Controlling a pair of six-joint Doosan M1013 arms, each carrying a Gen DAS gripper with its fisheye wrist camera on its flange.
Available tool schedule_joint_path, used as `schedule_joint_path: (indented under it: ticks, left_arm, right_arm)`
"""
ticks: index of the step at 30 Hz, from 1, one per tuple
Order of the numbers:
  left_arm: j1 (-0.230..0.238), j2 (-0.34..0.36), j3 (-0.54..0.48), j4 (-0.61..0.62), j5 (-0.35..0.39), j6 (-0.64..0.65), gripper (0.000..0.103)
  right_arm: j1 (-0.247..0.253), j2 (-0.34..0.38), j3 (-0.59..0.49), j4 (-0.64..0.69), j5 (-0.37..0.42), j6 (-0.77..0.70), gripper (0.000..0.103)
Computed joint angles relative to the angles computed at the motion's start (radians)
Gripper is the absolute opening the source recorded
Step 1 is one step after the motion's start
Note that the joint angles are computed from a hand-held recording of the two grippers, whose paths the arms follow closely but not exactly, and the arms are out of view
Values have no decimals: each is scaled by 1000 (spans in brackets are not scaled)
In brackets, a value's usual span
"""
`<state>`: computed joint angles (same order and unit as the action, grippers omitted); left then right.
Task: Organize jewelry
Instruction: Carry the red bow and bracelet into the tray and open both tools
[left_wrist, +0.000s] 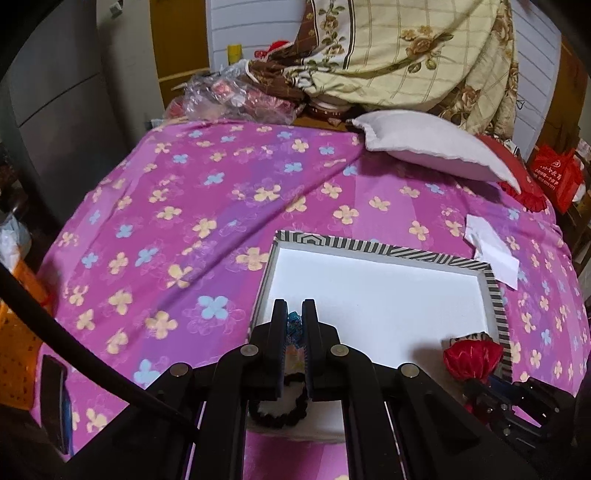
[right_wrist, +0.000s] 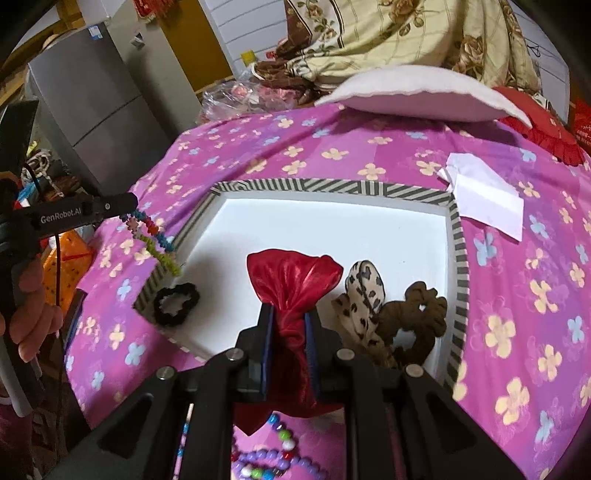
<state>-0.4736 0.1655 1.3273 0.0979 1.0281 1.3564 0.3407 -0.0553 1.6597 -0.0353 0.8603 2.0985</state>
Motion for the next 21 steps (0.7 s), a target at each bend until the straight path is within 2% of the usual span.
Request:
schedule_joint_path:
  ticks: [11,21]
  left_arm:
    - [0,46,32,73,23,-53,25]
    - [1,44,71,114,12,-75,26]
  right_arm:
    - [-32,53,-3,19,40,-42,17]
    - [-45,60,2,-9,91,-17,17]
